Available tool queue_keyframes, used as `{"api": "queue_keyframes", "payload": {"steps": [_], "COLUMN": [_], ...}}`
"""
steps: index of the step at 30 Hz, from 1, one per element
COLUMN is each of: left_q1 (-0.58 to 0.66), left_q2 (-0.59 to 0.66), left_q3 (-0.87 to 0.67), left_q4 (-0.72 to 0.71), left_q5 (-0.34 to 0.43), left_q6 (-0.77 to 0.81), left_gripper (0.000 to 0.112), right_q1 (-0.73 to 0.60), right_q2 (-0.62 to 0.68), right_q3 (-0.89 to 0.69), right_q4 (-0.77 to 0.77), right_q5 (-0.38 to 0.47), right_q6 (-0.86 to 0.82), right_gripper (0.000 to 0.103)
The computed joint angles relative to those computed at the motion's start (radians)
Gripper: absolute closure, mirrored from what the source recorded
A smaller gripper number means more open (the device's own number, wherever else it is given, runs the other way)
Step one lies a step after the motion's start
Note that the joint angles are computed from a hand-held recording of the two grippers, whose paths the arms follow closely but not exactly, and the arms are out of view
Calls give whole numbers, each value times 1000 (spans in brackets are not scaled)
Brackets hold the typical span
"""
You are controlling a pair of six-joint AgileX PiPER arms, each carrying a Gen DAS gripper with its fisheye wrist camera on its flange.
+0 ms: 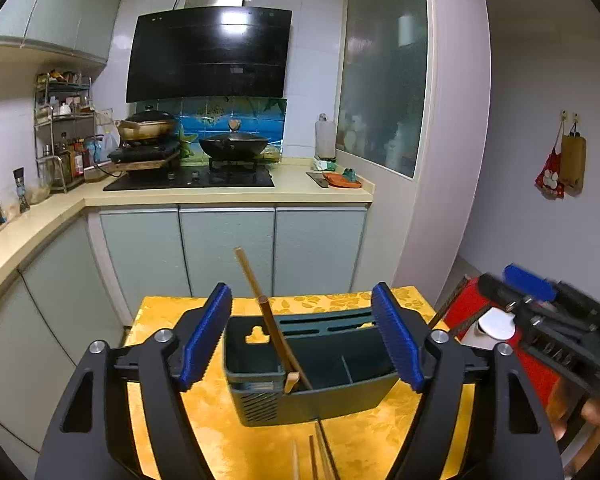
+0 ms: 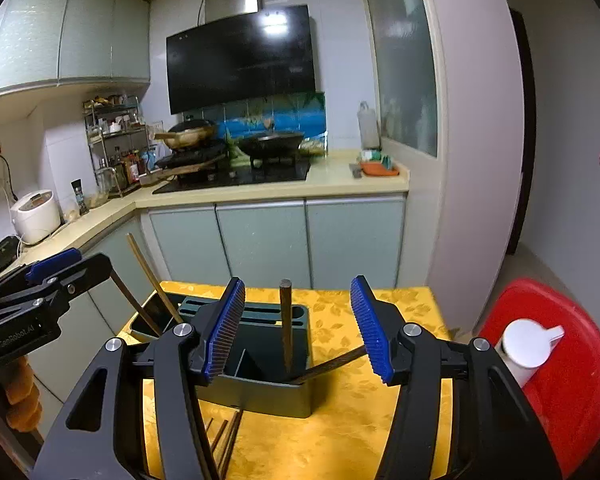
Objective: Organize utensils
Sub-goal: 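Open both tools to release the chopsticks into the holder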
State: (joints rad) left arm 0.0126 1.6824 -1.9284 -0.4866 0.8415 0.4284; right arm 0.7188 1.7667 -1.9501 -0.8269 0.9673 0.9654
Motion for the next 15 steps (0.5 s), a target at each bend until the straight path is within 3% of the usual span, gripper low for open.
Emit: {"api": "queue_keyframes", "payload": {"steps": [4, 8, 15], "left_q1": [30, 81, 147], "left_q2": [-67, -125, -266], "left_q3": [107, 208, 470], "left_q4": [-34, -94, -156], "left_q5": [-34, -30, -87], "left_q6": [64, 136, 294], "left_gripper": [30, 29, 28], "right_q1": [38, 86, 202], "right_q2": [-70, -158, -270], "right_q3": [90, 227, 467], "right_q4": [-94, -174, -288], "right_q5": [4, 8, 38], "right_q6": [71, 157, 324], "right_gripper": [49, 49, 48]}}
